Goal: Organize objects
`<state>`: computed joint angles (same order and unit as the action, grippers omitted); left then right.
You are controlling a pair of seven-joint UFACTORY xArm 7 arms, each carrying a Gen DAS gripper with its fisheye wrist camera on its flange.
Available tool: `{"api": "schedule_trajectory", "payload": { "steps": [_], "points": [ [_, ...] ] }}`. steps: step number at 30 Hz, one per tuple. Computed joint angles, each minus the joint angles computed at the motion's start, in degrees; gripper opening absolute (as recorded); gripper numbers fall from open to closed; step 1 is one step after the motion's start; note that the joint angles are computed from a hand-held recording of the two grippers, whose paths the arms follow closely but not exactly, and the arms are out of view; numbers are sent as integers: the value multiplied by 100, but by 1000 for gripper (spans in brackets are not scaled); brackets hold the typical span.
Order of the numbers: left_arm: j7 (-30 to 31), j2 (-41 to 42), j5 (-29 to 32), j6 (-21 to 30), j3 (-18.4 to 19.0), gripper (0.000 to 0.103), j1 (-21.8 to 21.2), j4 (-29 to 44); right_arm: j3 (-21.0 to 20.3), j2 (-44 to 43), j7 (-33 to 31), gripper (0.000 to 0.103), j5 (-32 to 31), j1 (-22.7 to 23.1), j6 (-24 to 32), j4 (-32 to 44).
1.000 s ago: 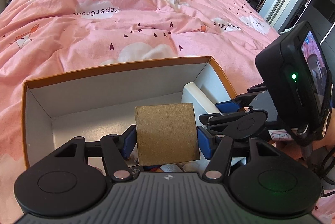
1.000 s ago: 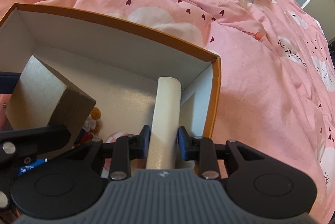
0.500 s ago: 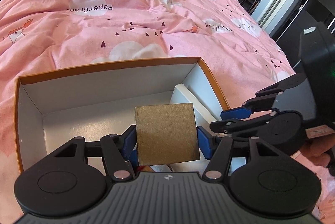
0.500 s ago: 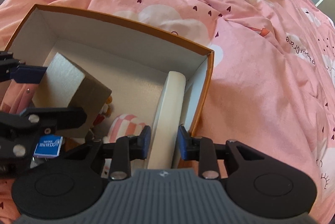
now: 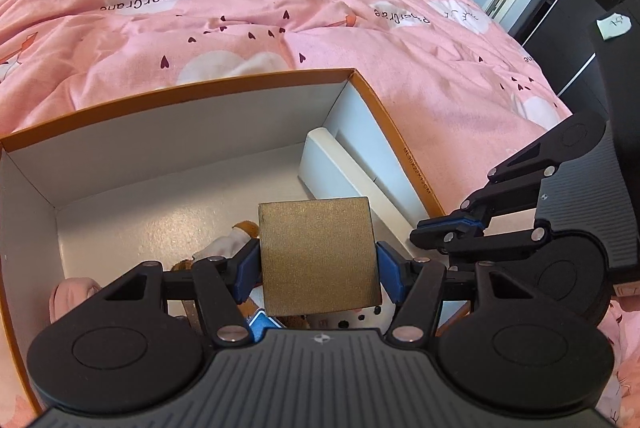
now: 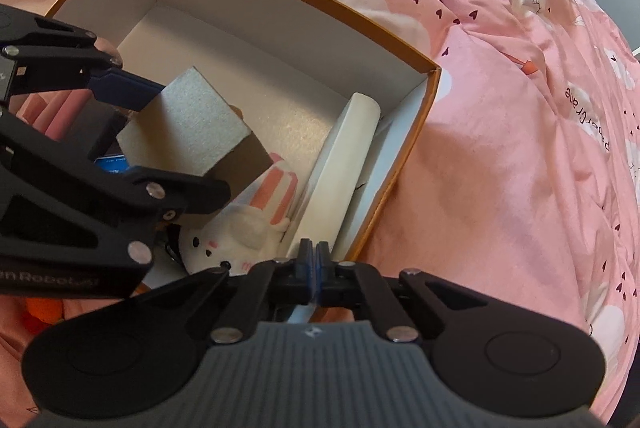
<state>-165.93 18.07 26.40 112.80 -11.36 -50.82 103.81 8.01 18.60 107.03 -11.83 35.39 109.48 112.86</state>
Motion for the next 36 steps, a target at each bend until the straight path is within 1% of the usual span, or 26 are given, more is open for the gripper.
{"api": "schedule_trajectory", "payload": {
  "steps": [4,8,11,12,13,15,16,18,21,25,28,31,34,36],
  "points": [
    [79,12,-33,5,2,69,20,21,0,-32,-37,0,54,-37,-104,-117],
    [71,9,-34,7,8,69,16,17,15,36,-205,0,88,-74,-132,-97],
    [67,5,-41,11,6,69,15,12,16,-31,-285,0,149,-112,-296,-274],
    [66,-2,-40,1,5,69,15,1,21,-100,-318,0,196,-147,-431,-422],
    [49,-9,-28,-11,4,69,11,-12,30,-231,-305,0,290,-201,-679,-683],
    [-34,-73,10,-110,-5,69,8,-126,77,-620,-222,0,494,-345,-1516,-1484],
    [-73,-94,39,-155,-15,69,4,-180,108,-672,-226,0,500,-377,-1679,-1649],
    [-84,-83,42,-127,-33,69,6,-181,158,-660,-205,0,432,-395,-1630,-1614],
    [-95,-115,34,-130,-53,69,12,-207,203,-810,-122,0,365,-418,-1715,-1741],
    [-101,-133,8,-19,-77,69,0,-172,255,-793,-121,0,113,-368,-1390,-1495],
    [-5,-221,-119,78,-102,69,42,-226,266,-794,-36,1,-312,-251,-1007,-1271],
    [214,-402,-282,64,-149,69,156,-430,252,-826,18,2,-625,-188,-638,-1175],
    [256,-682,-573,-33,-204,69,341,-793,241,-955,68,2,-822,-205,-580,-1331],
    [212,-790,-705,-2,-253,69,442,-943,248,-1013,42,2,-935,-246,-558,-1441]
  ]
}}
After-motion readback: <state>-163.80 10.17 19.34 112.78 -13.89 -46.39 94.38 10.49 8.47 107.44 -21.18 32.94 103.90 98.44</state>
